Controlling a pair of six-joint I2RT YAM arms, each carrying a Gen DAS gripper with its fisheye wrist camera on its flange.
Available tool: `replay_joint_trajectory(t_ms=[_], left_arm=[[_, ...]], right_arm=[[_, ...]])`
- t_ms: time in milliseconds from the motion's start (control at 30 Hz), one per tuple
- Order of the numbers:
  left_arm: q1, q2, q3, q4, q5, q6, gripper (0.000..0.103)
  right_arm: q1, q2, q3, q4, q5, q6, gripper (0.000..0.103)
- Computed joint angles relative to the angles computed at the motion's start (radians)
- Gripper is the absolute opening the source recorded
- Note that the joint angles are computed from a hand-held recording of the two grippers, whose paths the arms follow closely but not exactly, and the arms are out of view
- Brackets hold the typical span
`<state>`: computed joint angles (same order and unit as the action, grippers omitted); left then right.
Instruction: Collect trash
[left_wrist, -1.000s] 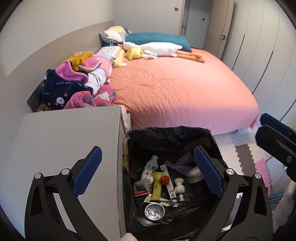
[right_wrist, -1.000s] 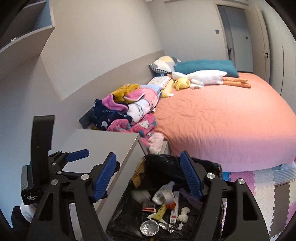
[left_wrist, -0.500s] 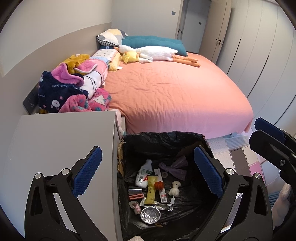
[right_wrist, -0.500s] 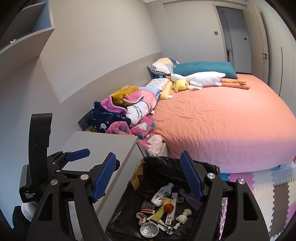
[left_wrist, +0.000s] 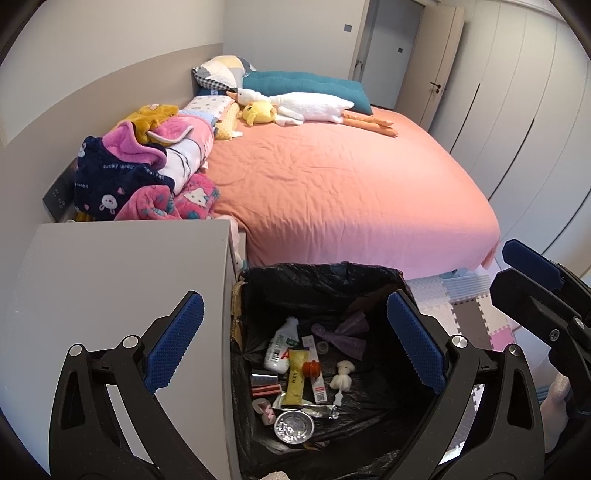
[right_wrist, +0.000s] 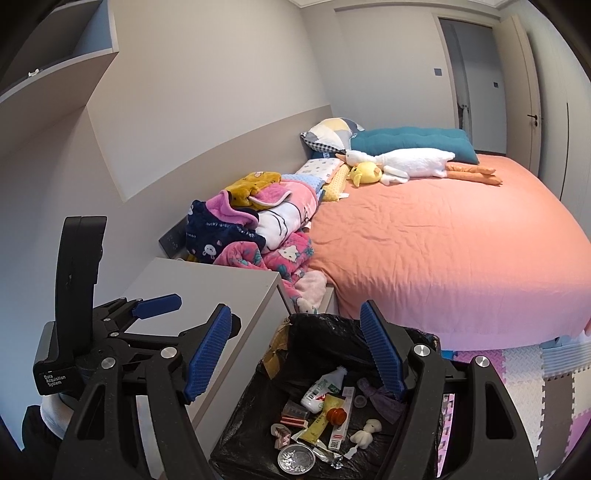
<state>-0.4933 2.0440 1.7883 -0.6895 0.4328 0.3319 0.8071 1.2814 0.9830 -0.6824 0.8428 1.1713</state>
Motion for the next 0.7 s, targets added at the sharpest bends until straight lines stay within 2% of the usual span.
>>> replay_joint_trajectory(t_ms=[467,700], left_arm=[[-0.005,-0.064,-0.082,0.056,0.011,0.016,0.096],[-0.009,-0.063,-0.076,0.034,0.008,0.026,0.096]], right_arm=[[0.006,-0.001,0.007,-0.015,0.006,0.002,0.073],[0.009,-0.001,0.009,-0.024,0.009,0.008,0.073]])
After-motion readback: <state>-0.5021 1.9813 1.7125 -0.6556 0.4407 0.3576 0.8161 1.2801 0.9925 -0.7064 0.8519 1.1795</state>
